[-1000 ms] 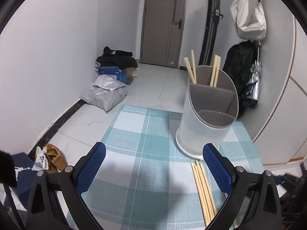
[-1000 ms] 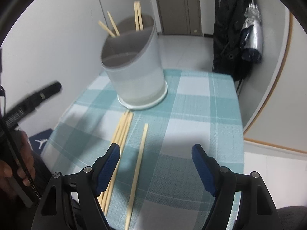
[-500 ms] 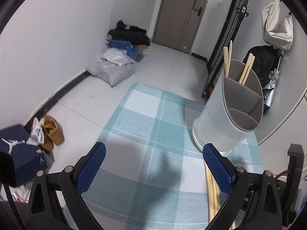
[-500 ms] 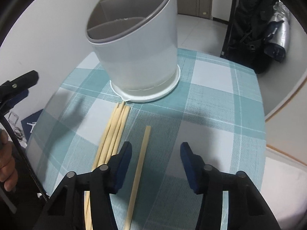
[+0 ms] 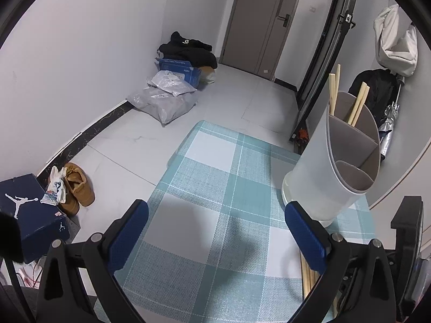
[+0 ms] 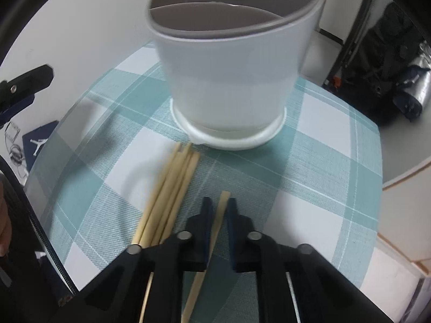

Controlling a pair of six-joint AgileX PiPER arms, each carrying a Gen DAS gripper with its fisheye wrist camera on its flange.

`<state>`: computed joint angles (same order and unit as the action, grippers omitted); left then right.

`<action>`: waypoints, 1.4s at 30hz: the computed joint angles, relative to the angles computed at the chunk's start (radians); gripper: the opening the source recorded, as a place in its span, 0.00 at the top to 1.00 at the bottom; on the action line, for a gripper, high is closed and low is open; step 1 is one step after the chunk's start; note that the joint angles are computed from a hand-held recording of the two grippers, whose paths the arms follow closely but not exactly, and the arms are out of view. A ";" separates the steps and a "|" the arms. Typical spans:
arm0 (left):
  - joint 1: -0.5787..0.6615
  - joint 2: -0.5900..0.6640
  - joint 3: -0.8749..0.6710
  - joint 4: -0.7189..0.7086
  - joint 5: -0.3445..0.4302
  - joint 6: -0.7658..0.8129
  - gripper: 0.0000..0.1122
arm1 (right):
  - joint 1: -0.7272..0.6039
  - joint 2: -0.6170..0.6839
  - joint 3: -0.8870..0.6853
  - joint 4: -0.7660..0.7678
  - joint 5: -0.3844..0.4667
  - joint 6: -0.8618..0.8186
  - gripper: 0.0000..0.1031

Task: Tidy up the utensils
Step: 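Lower both open grippers onto the chopsticks lying beside the holder, then close the right gripper on one chopstick while the left gripper grasps another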

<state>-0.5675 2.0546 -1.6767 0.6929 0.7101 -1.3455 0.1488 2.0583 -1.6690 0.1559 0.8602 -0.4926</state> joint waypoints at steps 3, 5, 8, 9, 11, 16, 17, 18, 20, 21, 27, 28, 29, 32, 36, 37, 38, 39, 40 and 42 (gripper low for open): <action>-0.001 0.012 -0.012 -0.035 -0.005 0.052 0.11 | 0.001 -0.018 0.032 0.016 -0.024 -0.014 0.95; 0.005 0.033 -0.043 -0.115 0.006 0.141 0.11 | -0.016 -0.021 0.032 0.048 -0.021 -0.012 0.95; 0.015 0.069 -0.094 -0.269 0.021 0.295 0.11 | -0.058 -0.030 0.043 0.151 -0.013 -0.034 0.95; 0.012 0.077 -0.106 -0.297 0.026 0.324 0.11 | -0.077 -0.039 0.051 0.191 -0.011 -0.044 0.95; 0.005 0.089 -0.126 -0.326 0.035 0.361 0.11 | -0.124 -0.039 0.043 0.289 0.019 -0.067 0.95; -0.002 0.142 -0.206 -0.438 0.091 0.475 0.11 | -0.267 -0.033 0.049 0.611 0.146 -0.174 0.95; -0.002 0.153 -0.222 -0.460 0.109 0.497 0.11 | -0.282 -0.037 0.060 0.646 0.158 -0.188 0.95; -0.002 0.162 -0.238 -0.477 0.125 0.518 0.11 | -0.300 -0.044 0.074 0.685 0.168 -0.205 0.95; -0.009 0.179 -0.269 -0.498 0.150 0.549 0.11 | -0.338 -0.041 0.086 0.761 0.206 -0.248 0.95; -0.013 0.185 -0.282 -0.498 0.163 0.555 0.11 | -0.354 -0.044 0.098 0.790 0.217 -0.266 0.95; -0.029 0.281 -0.441 -0.531 0.301 0.594 0.11 | -0.468 -0.014 0.122 0.933 0.324 -0.300 0.95; -0.037 0.291 -0.459 -0.512 0.319 0.587 0.11 | -0.476 -0.012 0.119 0.928 0.325 -0.295 0.95; -0.043 0.297 -0.473 -0.500 0.330 0.589 0.11 | -0.483 0.000 0.101 0.926 0.330 -0.288 0.95; -0.056 0.347 -0.568 -0.480 0.400 0.606 0.11 | -0.490 0.008 0.079 0.941 0.333 -0.283 0.95; -0.064 0.364 -0.603 -0.457 0.436 0.603 0.11 | -0.483 -0.003 0.079 0.936 0.304 -0.316 0.95; -0.063 0.362 -0.598 -0.453 0.437 0.600 0.11 | -0.480 -0.007 0.082 0.939 0.304 -0.324 0.95; -0.065 0.362 -0.598 -0.448 0.441 0.595 0.11 | -0.478 -0.010 0.084 0.940 0.302 -0.332 0.95; -0.062 0.361 -0.598 -0.446 0.458 0.590 0.11 | -0.478 -0.018 0.092 0.944 0.299 -0.345 0.95; -0.060 0.350 -0.575 -0.446 0.442 0.592 0.11 | -0.481 -0.024 0.105 0.949 0.299 -0.361 0.95; -0.059 0.341 -0.560 -0.440 0.445 0.584 0.11 | -0.479 -0.029 0.117 0.955 0.295 -0.380 0.95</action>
